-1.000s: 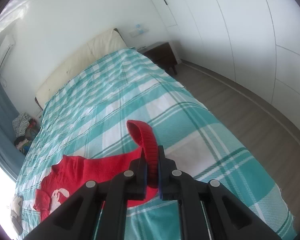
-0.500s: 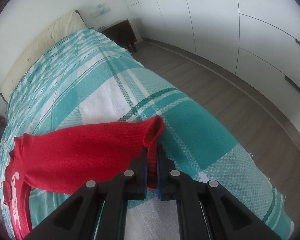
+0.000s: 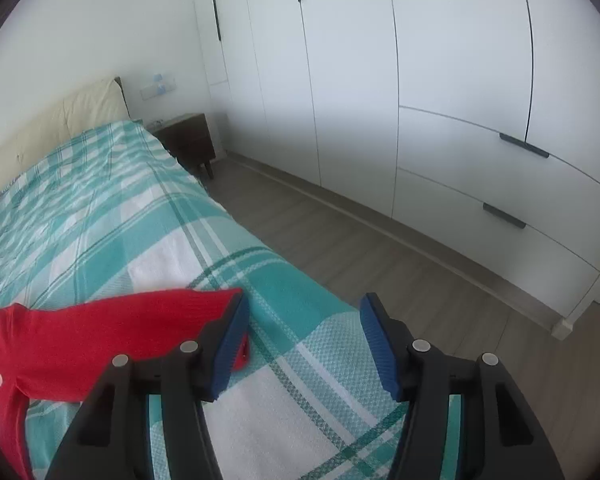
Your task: Fold small clothes
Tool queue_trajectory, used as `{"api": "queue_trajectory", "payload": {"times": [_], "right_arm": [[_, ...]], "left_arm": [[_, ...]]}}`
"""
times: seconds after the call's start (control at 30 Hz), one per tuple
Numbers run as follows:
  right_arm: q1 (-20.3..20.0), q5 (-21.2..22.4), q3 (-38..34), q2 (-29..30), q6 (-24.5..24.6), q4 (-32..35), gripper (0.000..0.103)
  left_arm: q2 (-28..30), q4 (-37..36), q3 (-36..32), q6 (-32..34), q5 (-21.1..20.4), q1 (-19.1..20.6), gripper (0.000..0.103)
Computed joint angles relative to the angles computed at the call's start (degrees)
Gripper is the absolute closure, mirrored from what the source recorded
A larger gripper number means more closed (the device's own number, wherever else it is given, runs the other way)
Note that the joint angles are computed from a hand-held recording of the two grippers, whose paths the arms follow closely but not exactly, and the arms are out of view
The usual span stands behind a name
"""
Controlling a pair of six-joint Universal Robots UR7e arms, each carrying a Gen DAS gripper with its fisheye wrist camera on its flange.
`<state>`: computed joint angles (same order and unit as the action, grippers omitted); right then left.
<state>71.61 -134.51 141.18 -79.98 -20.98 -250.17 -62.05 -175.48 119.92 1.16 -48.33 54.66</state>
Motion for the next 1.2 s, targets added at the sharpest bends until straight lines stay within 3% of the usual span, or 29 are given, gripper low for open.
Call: {"api": "queue_trajectory", "payload": {"times": [0.03,0.07,0.1,0.13,0.2,0.3,0.4,0.5,0.63,0.73,0.83,0.9,0.93,1.0,1.1,1.2], "right_arm": [[1.31,0.52,0.65,0.71,-1.54,-2.58,0.040],[2.41,1.27,1.24,1.39,-2.21,-4.01,0.036],[3.12,2.50,2.04,1.65,-1.97,-4.09,0.036],[3.83,3.50,2.24,2.07,-1.48,-3.30,0.036],[4.81,4.67,2.30,2.83,-1.05,-1.23,0.036],[4.88,6.55,2.07,3.47,-0.93,1.10,0.036],[4.05,7.31,1.90,3.77,-0.59,1.82,0.036],[2.64,8.75,2.54,2.63,2.09,4.40,0.036],[0.90,11.98,2.99,1.22,5.58,8.48,0.036],[1.36,11.64,2.20,2.15,4.68,9.42,0.036],[2.19,10.91,1.53,3.44,3.12,9.01,0.036],[2.82,10.01,0.97,4.39,2.03,8.66,0.036],[3.12,9.67,0.84,4.72,1.59,8.51,0.036],[3.77,8.93,0.38,5.61,0.26,8.00,0.036],[4.60,8.47,0.10,6.56,-1.40,7.18,0.036],[4.95,8.60,0.14,6.87,-2.46,6.47,0.036]], "left_arm": [[1.26,-3.00,-1.87,4.00,0.89,-0.81,0.020],[2.86,-4.58,-4.28,8.70,1.18,-1.41,0.010],[4.56,-3.77,-7.19,14.14,-0.41,-1.45,0.001],[6.36,-0.55,-10.27,19.57,-3.34,-0.98,0.000],[11.20,8.06,-16.60,27.80,-4.87,0.01,0.000],[20.21,8.34,-22.79,35.95,2.20,0.58,0.004],[25.44,9.07,-26.53,41.40,4.73,1.27,0.014],[29.05,8.35,-29.31,46.06,5.95,1.90,0.014],[31.57,9.75,-33.37,45.91,5.57,2.92,0.016],[31.90,13.97,-35.69,42.83,3.43,3.64,0.028],[32.08,16.00,-36.17,41.88,0.71,4.05,0.052],[31.49,18.06,-35.80,40.40,-1.44,4.13,0.089],[31.46,17.29,-35.41,40.15,-1.35,3.95,0.097],[30.41,17.44,-35.11,36.86,-2.88,3.97,0.100],[26.70,17.70,-36.26,26.73,-8.63,5.61,0.100],[21.94,15.29,-37.05,16.69,-11.04,8.16,0.100]]}}
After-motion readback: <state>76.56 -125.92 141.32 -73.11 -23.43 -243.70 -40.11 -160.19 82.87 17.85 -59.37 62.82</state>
